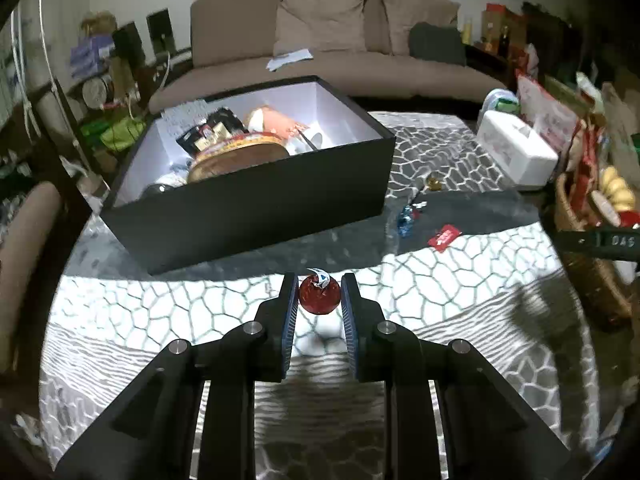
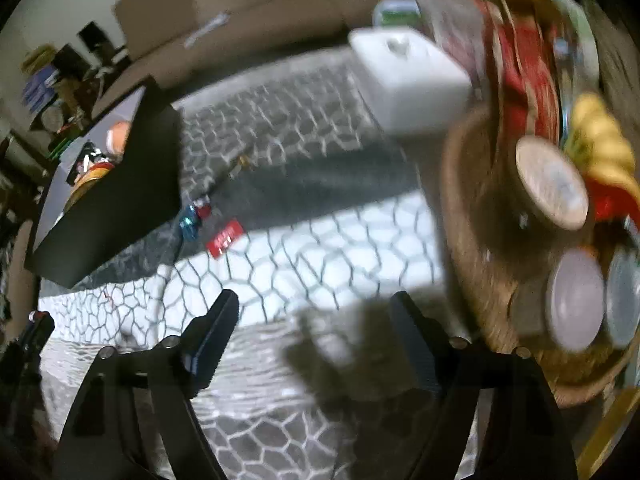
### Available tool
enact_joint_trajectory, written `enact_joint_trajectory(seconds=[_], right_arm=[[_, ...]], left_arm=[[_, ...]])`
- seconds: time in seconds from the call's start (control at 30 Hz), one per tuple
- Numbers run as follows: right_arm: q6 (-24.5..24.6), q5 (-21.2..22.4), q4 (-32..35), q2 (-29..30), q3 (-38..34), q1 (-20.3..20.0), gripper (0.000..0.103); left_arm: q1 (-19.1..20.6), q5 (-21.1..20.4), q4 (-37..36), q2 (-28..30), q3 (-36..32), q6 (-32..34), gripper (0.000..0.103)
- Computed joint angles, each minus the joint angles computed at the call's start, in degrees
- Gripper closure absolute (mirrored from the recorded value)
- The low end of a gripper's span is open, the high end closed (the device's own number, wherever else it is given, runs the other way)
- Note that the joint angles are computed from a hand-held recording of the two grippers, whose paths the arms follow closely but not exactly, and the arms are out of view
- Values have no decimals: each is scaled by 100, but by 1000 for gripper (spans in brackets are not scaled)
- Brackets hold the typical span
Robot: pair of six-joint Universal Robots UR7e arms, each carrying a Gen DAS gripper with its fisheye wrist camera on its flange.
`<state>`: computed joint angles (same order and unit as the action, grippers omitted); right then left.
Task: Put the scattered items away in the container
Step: 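Grasp a gold-wrapped chocolate with the right gripper while the left holds the red candy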
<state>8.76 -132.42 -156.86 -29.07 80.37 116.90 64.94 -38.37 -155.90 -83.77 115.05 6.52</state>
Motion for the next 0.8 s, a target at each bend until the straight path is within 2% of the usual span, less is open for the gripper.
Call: enact_joint_trajectory(seconds=[0.1, 0.13, 0.2, 0.23, 0.3, 0.37, 0.43, 0.57, 0.63, 0.73, 0.8], right_arm=[[-924, 89, -643, 182, -109, 95, 29], [-1200, 207, -785, 231, -154, 107, 34], [-1846, 618, -1268, 341, -189, 79, 36], [-2115, 662, -1473, 438, -254, 72, 36], [-2783, 237, -1692, 872, -764, 79, 37], [-3126, -32, -1521, 1319, -1424, 25, 44], [-3387, -38, -1221, 1769, -2153, -84, 49], [-4102, -216, -496, 2891, -4015, -292, 49], [-4215, -64, -242, 3198, -4557, -387, 49], [-4593, -268, -124, 3851, -5607, -434, 49], [-4764, -223, 30, 4156, -6137, -469, 49]], left_arm=[[59, -197, 272, -111, -101, -201, 83], [81, -245, 274, -143, -121, -193, 83], [95, -276, 344, -217, -144, -200, 83], [110, -309, 379, -258, -158, -222, 83], [149, -405, 469, -334, -210, -279, 83], [193, -489, 586, -385, -274, -353, 83], [227, -559, 723, -419, -335, -368, 83], [222, -453, 791, -447, -384, -312, 83], [235, -456, 781, -453, -425, -257, 83], [307, -464, 830, -418, -548, -336, 83], [359, -562, 890, -399, -630, -426, 83]])
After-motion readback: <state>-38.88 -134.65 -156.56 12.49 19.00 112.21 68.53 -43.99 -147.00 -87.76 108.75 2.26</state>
